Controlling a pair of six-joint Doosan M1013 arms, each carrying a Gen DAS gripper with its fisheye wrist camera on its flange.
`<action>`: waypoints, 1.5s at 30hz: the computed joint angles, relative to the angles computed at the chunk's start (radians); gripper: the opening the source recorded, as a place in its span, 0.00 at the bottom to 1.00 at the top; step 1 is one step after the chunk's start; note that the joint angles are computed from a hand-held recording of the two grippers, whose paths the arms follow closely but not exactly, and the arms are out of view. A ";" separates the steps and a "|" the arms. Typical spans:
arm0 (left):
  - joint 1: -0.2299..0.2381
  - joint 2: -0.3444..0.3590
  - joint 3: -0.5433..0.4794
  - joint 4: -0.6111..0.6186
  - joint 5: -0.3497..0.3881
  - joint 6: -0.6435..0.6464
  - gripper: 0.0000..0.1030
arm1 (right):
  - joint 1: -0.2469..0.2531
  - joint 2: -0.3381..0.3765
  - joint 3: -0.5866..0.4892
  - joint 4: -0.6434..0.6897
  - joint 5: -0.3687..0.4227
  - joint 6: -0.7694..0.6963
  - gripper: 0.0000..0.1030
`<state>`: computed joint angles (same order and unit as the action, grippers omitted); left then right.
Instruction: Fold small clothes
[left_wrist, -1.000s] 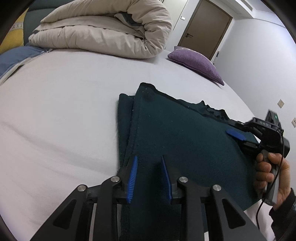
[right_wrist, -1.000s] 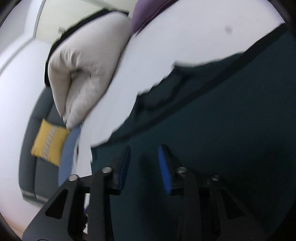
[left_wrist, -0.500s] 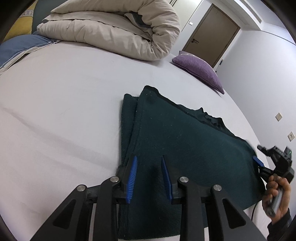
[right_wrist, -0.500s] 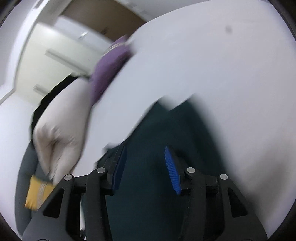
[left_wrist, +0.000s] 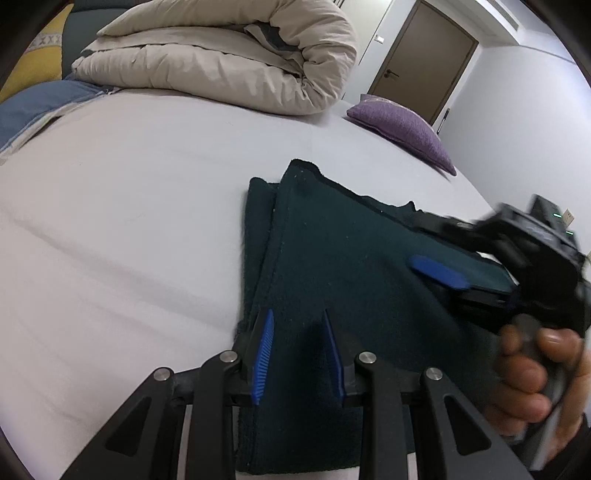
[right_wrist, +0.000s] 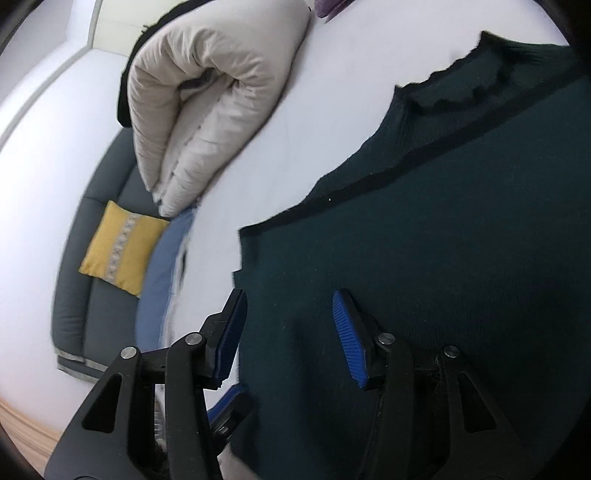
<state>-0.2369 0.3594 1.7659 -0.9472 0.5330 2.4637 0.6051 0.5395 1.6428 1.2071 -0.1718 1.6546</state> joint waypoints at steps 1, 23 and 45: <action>-0.003 -0.002 0.002 0.010 -0.008 0.000 0.29 | 0.018 -0.026 0.042 -0.015 -0.033 0.027 0.46; -0.059 -0.032 0.045 0.180 -0.149 -0.022 0.41 | 0.449 -0.396 0.573 0.536 -0.784 0.150 0.46; -0.044 -0.055 0.066 -0.079 -0.102 0.240 0.67 | 0.435 -0.494 0.600 0.813 -0.798 -0.137 0.52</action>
